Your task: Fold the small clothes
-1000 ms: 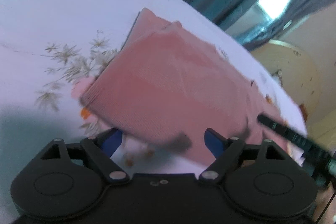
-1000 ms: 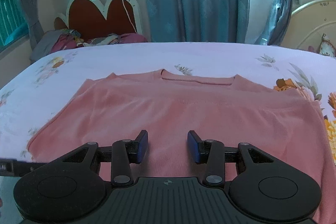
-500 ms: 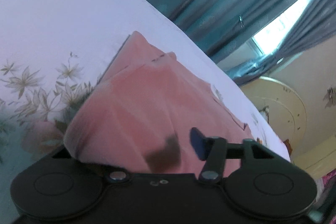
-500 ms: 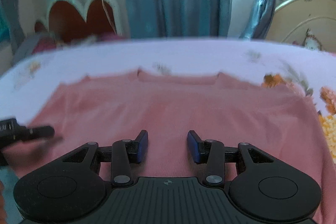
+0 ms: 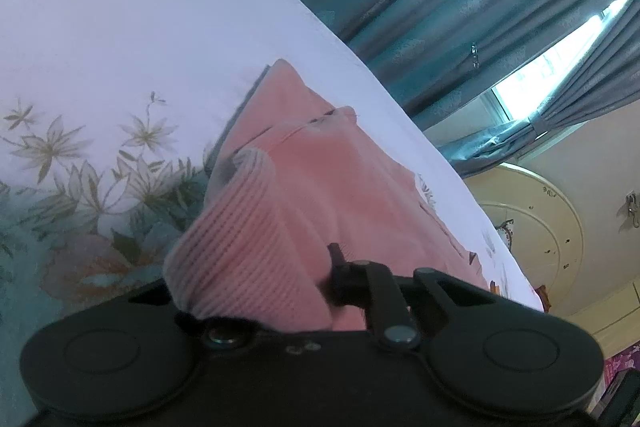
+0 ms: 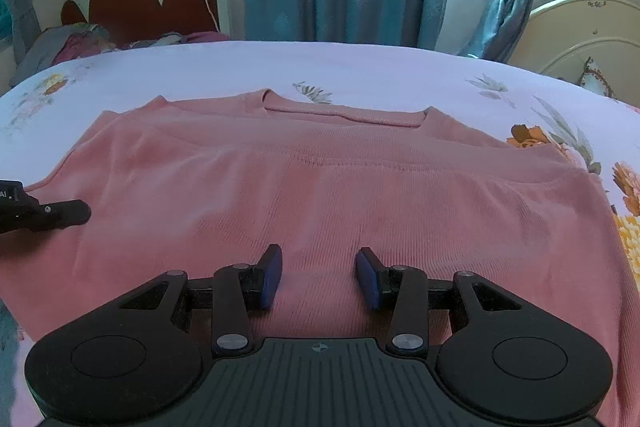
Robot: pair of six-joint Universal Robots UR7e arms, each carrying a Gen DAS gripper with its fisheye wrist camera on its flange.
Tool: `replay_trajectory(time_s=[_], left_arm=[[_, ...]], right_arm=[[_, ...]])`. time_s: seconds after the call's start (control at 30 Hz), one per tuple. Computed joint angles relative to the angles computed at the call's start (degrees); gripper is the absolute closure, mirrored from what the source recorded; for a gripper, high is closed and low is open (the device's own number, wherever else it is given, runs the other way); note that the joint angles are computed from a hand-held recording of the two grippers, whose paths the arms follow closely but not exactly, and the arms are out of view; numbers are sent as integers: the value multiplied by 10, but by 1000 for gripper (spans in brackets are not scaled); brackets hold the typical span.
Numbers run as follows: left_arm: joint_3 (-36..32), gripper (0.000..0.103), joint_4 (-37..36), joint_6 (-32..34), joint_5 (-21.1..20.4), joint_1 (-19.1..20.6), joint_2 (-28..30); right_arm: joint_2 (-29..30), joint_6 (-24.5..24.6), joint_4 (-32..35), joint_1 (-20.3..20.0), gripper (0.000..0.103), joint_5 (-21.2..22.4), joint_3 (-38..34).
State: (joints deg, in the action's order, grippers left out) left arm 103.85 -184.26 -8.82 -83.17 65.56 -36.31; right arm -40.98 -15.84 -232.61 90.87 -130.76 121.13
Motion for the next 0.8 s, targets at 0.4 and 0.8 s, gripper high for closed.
replay_trajectory(time_s=[0.4,0.8], left_arm=[[46,91,-112,79,76,-80,-2],[45,91,-120,184,36,-229,63]], right_arm=[[-45,0,-26,-42,61,114,57],[-194,46,-159,-169,61,231,261]])
